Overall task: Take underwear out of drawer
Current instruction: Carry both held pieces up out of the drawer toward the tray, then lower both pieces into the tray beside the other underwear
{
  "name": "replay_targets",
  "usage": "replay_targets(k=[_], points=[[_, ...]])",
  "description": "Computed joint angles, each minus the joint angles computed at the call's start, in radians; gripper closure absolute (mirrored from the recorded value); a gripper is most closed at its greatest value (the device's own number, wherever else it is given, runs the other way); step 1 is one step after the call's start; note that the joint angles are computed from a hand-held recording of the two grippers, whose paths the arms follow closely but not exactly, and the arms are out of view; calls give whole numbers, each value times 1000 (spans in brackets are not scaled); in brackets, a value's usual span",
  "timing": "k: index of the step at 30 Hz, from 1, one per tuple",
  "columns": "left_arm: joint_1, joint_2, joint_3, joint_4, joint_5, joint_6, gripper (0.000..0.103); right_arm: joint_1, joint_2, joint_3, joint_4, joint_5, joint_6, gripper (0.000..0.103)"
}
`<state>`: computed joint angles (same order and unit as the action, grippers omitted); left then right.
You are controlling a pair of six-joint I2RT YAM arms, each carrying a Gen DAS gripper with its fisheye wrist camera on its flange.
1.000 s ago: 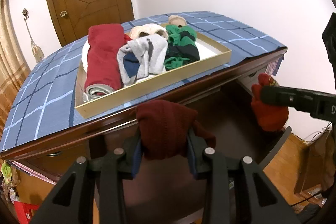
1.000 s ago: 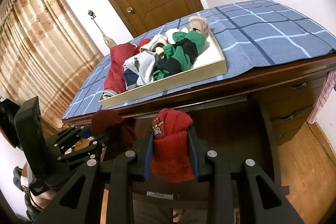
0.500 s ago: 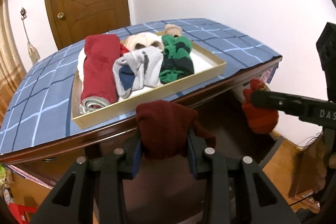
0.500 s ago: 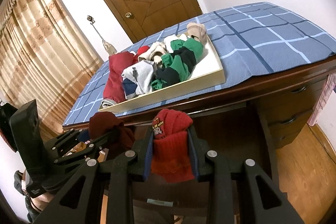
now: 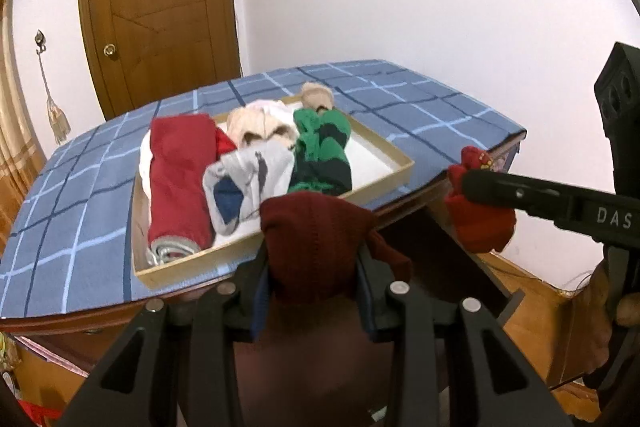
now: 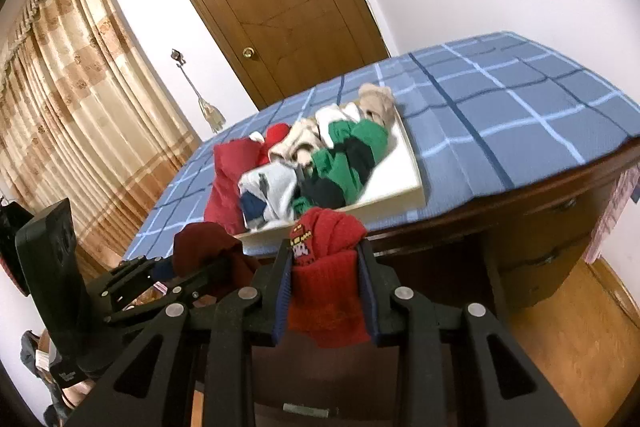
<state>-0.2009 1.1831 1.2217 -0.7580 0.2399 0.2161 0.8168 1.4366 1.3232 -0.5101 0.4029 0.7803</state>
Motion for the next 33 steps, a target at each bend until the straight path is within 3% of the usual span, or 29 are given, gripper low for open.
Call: replay_targets(k=[20,33], points=[[-47,95,151,51,-51,-76,68,-33,57,177,-3,74,-126,70],[-97,208,235,107,-155,-107,68,-86,145,297,-8,82,-166,70]])
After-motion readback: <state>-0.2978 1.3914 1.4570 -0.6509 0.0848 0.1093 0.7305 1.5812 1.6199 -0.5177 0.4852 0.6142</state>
